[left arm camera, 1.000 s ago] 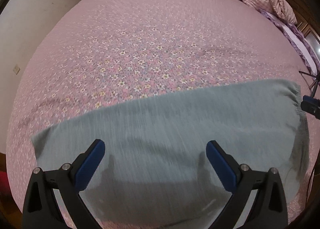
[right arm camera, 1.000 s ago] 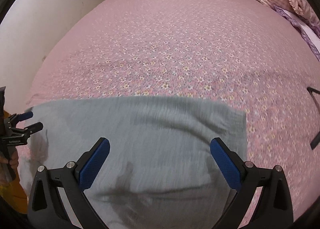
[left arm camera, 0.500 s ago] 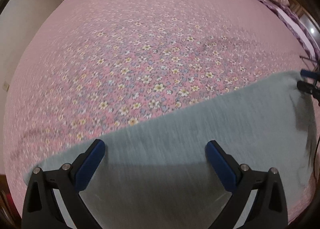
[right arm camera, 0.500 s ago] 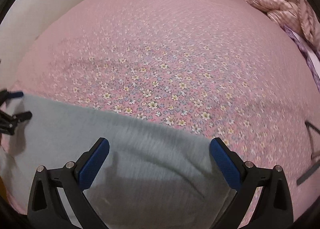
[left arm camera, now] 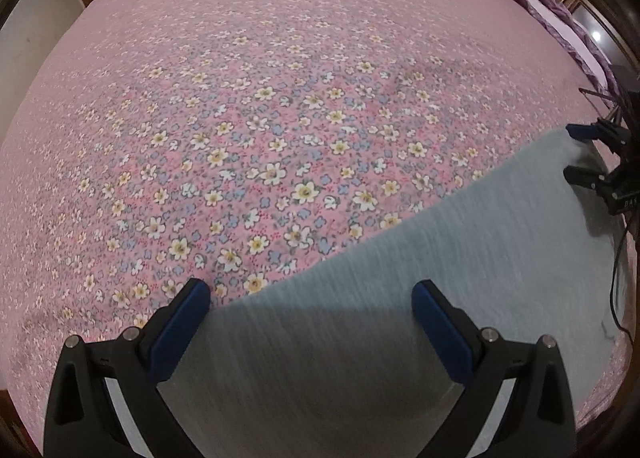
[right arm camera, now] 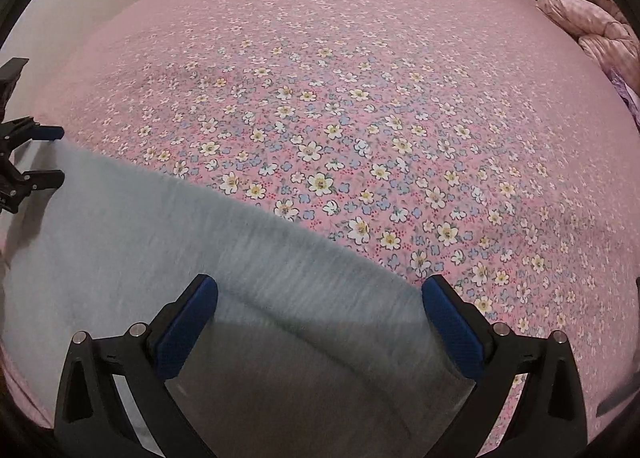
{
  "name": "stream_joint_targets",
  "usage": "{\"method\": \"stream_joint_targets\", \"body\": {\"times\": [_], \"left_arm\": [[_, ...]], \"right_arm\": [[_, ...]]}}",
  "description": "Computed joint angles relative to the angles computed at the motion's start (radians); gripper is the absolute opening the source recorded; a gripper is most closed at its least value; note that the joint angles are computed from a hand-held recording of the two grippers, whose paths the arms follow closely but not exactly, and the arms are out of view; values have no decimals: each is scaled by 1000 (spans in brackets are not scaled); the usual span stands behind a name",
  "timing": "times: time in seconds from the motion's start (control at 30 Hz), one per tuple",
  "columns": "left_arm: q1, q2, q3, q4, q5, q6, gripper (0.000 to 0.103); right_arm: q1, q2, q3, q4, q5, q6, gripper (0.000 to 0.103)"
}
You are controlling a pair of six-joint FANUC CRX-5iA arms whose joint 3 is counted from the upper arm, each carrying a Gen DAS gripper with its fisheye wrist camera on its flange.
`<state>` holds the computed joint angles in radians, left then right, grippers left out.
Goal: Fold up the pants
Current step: 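Lower both tools to the pants' leg edge and close both grippers on it, then lift the leg edge with both grippers and fold it over the waistband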
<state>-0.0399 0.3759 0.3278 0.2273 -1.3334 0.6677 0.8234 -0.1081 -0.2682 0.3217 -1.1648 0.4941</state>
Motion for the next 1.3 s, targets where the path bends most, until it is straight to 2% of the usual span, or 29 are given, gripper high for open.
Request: {"method": "stream_joint_targets", "body": {"times": [0.1,0.13,0.17,0.2,0.23,0.27,0.3,0.33,0.37,0.47,0.57,0.77,0.97,1.13,1.3], "left_arm": [[-1,4,10,-9,4,10,103],[-2,-15,-22,-2,20,8,98],[4,-28,-43,13,21,-5,88],[7,-40,-58,34,20,-25,79],[10,-58,-79,49,21,-41,59],[12,-70,-91,55,20,-46,40],[10,-72,-89,57,12,-38,33],[9,-72,-88,60,7,-31,21],[9,-74,-89,62,5,-23,16],[16,-92,-109,76,22,1,9],[53,-124,-149,132,16,-2,7],[124,-241,-264,238,31,-37,6],[193,-381,-395,336,29,-78,6],[268,-530,-525,385,30,-130,6],[348,-616,-608,450,-53,-144,6]], "right_arm": [[31,-5,-9,23,-7,-33,101],[35,-11,-15,27,-5,-37,99],[39,-13,-18,34,-2,-39,90],[45,-21,-23,42,3,-38,74],[52,-29,-25,49,2,-37,56],[59,-35,-23,49,-8,-38,47],[63,-40,-19,46,-17,-36,26],[66,-52,-18,39,-25,-34,18],[67,-64,-19,29,-23,-34,11],[109,-109,-47,58,-25,-89,8],[166,-156,-70,113,-49,-150,8],[351,-218,-73,244,-174,-321,8],[508,-214,-71,336,-264,-450,8],[605,-207,-90,377,-302,-537,8],[685,-184,-87,364,-343,-582,8]]}}
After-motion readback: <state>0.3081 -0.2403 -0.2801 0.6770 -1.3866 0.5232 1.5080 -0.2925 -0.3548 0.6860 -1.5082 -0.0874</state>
